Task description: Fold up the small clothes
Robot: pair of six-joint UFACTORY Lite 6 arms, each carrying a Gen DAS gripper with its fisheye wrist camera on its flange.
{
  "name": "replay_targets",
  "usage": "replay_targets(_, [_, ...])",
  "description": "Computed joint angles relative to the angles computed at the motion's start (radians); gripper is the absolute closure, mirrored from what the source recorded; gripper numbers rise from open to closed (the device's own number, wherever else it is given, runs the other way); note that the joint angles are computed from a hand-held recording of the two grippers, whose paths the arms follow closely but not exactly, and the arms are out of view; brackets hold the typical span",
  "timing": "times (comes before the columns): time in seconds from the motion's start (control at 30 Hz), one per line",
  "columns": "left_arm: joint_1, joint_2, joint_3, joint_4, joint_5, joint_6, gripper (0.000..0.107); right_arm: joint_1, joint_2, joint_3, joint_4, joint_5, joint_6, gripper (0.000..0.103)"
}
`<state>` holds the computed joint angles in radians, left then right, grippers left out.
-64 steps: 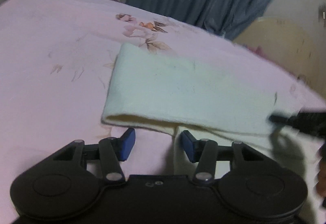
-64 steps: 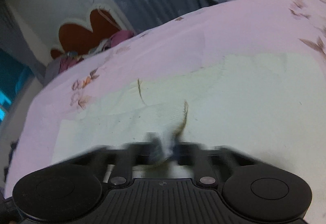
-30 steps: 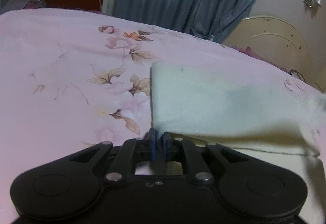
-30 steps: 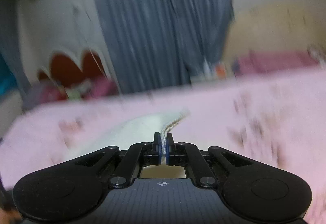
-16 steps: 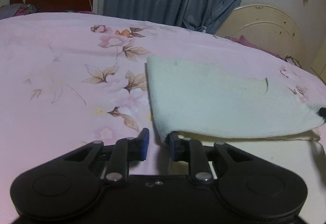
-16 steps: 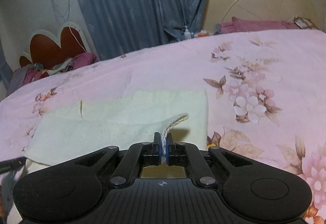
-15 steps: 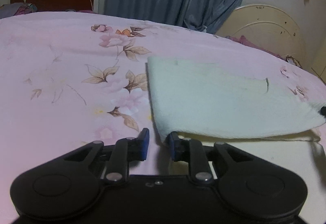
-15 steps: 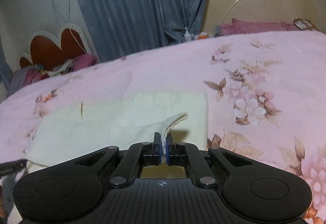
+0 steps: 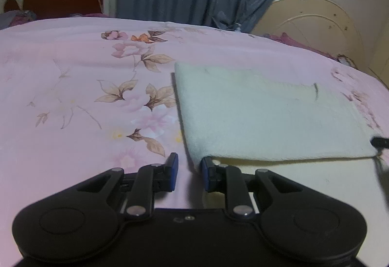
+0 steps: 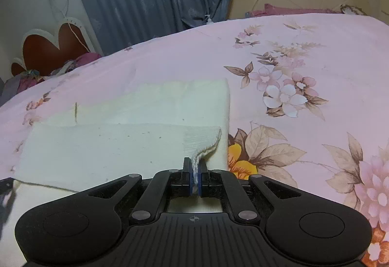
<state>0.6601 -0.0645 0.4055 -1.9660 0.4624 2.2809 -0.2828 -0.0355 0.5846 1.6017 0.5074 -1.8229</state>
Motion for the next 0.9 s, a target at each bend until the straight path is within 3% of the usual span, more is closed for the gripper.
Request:
replay_targets(0.07, [0.101, -0.041, -0.006, 0.153, 0.074, -0.123, 0.070, 0.002, -0.081, -0.045, 0.112, -0.043, -0.085, 0.100])
replay_targets(0.1, [0.160, -0.068, -0.023, 0.184, 0.135, -0.129, 0.068, 0.002, -0.120, -0.057, 0.132, -0.071, -0.096, 0.100])
replay_targets(0.17, [0.185, -0.094, -0.029, 0.174, 0.188, -0.107, 0.067, -0.039, -0.137, -0.043, 0.046, -0.007, -0.026, 0.100])
replay_targets(0.23, [0.096, -0.042, 0.018, 0.090, 0.174, -0.062, 0.067, -0.005, -0.090, 0.003, -0.016, 0.016, 0.056, 0.100])
replay_targets(0.37, [-0.195, 0.157, 0.187, -0.178, 0.076, 0.060, 0.065, 0.231, 0.023, 0.089, 0.094, -0.035, 0.047, 0.100])
replay_targets(0.43, [-0.321, 0.277, 0.295, -0.215, 0.027, 0.053, 0.064, 0.356, 0.104, 0.150, 0.162, -0.055, 0.032, 0.100])
replay_targets(0.53, [-0.435, 0.358, 0.350, -0.390, 0.003, 0.211, 0.061, 0.496, 0.195, 0.214, 0.253, -0.083, -0.004, 0.100])
replay_targets(0.63, [-0.386, 0.379, 0.361, -0.449, 0.015, 0.318, 0.058, 0.499, 0.238, 0.216, 0.341, -0.103, -0.097, 0.100])
replay_targets(0.73, [-0.283, 0.454, 0.435, -0.564, -0.022, 0.500, 0.054, 0.375, 0.203, 0.148, 0.530, -0.122, -0.278, 0.102])
replay_targets(0.8, [-0.224, 0.513, 0.495, -0.481, -0.007, 0.428, 0.036, 0.316, 0.206, 0.134, 0.522, -0.086, -0.280, 0.103])
replay_targets(0.83, [-0.201, 0.536, 0.528, -0.387, -0.005, 0.339, 0.033, 0.325, 0.201, 0.130, 0.539, -0.096, -0.303, 0.103])
replay_targets(0.9, [-0.175, 0.541, 0.547, -0.283, 0.003, 0.235, 0.036, 0.394, 0.170, 0.113, 0.695, -0.163, -0.465, 0.103])
